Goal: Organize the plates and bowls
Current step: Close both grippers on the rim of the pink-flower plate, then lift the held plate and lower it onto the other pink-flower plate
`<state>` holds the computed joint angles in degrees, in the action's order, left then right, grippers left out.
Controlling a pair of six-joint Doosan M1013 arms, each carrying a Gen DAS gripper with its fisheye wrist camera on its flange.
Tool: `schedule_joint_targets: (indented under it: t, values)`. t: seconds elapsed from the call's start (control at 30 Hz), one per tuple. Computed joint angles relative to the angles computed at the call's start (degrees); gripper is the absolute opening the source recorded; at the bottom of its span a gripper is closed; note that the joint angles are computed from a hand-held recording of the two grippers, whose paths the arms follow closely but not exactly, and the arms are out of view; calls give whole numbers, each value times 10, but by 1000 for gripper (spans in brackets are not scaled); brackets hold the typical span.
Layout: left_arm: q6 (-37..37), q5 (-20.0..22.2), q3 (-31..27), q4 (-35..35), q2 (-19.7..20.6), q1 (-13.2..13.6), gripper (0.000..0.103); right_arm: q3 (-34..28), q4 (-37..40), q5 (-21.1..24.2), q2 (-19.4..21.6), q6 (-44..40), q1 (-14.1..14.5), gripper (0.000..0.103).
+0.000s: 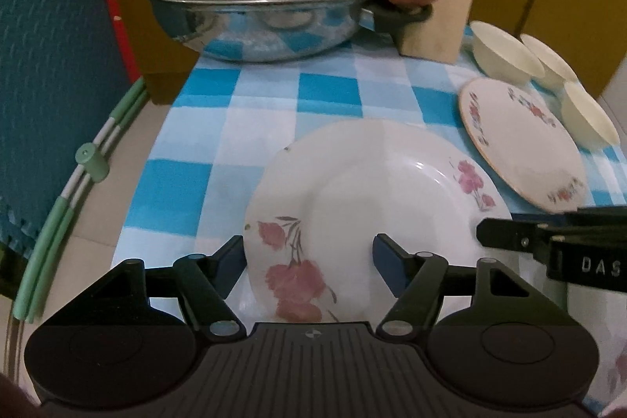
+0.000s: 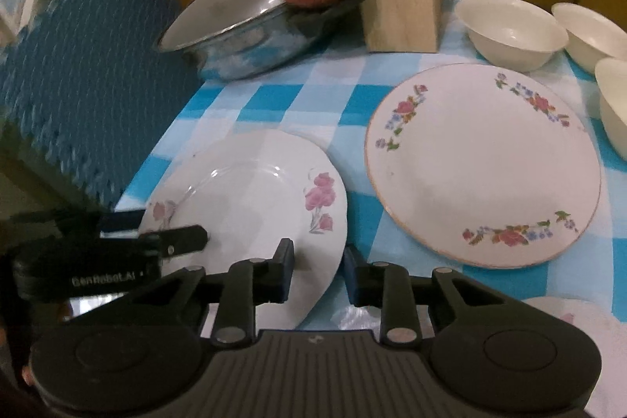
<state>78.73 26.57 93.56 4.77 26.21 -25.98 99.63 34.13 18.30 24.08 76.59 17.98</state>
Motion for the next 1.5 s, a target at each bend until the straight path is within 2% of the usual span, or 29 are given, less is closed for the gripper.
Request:
schedule_joint_targets:
  t: [0.1,0.13,0.2,0.23,0.3,0.37,0.43,0.47,0.5,0.57,0.67,0.83,0.97,1.37,1.5]
  values:
    - [16,3,2,-12,-2,3,73,7,22,-13,-2,-13,-2,25]
    - [3,0,2,4,-2,2,72,8,17,-17,-2,-5,-3,25]
    - [-78,-2,1,91,0,-2,78,9,32,-15,-2,-12,-6,25]
    - [-99,-4,2,112,1,-3,80,11,59,-18,-2,-37,-7,25]
    - [-98,-9,-1,99,5,0,83,17,117,-32,-1,-94,-7,26]
    - [-76,-8,-6,70,8,3,82,16,99,-31,-1,-97,-2,26]
    - [-3,-10,-8,10,8,2,78,18,54,-46,-2,-56,4,26]
    - [9,-8,-7,6,7,-1,81,18,53,-48,-2,-56,5,25]
    - [-10,-11,-4,29,5,-5,81,18,61,-47,-2,-58,3,25]
    - [-12,-2,-5,21,4,-4,80,17,78,-39,-2,-53,-1,23]
    - [-25,3,-2,29,0,-6,76,17,35,-45,-5,-14,2,22]
    - [-66,-21,8,85,-10,-13,75,21,57,-57,-13,-26,2,21]
    - [-51,-22,7,57,-12,-9,75,25,63,-66,-19,-37,2,21]
    - [-33,-30,13,50,-18,-16,75,39,-28,-69,-37,58,3,20]
    - [-11,-37,16,27,-22,-18,75,49,-25,-78,-47,62,0,20]
